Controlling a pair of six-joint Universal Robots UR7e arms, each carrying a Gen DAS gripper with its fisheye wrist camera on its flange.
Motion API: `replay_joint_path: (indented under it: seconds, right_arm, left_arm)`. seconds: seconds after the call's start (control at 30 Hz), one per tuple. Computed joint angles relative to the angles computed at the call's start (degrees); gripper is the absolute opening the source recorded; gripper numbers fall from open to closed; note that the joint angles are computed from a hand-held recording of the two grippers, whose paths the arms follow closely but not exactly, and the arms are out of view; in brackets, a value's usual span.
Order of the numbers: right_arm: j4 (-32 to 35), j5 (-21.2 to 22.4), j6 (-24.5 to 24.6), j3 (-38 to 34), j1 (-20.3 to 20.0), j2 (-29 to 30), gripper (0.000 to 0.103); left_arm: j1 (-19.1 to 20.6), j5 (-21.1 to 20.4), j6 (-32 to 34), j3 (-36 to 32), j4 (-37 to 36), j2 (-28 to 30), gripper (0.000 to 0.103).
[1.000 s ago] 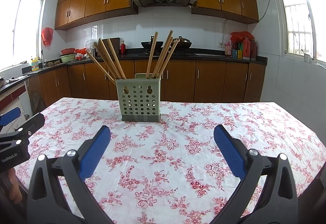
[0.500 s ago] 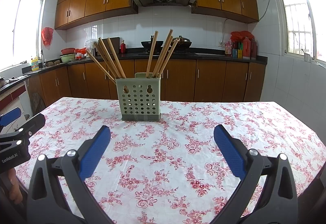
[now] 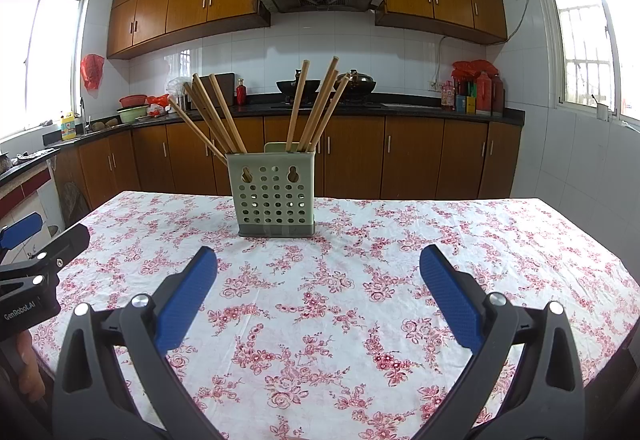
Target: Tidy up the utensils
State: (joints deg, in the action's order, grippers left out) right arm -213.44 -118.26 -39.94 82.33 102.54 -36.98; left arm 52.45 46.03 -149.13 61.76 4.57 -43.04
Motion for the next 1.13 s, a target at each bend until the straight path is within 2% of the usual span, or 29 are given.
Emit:
replay_joint_path:
  seconds: [0.7, 1.13]
  right_arm:
    - [0.2, -0.1, 0.2, -0.1, 0.1, 0.0, 0.099]
    - [-0.2, -0.5, 0.4, -0.1, 0.2, 0.4, 0.099]
  left_arm:
    - [0.0, -0.9, 0.3, 1.0, -2.1, -0.3, 0.101]
    - [-0.1, -1.1, -0.8, -0.5, 0.2, 0.4, 0.101]
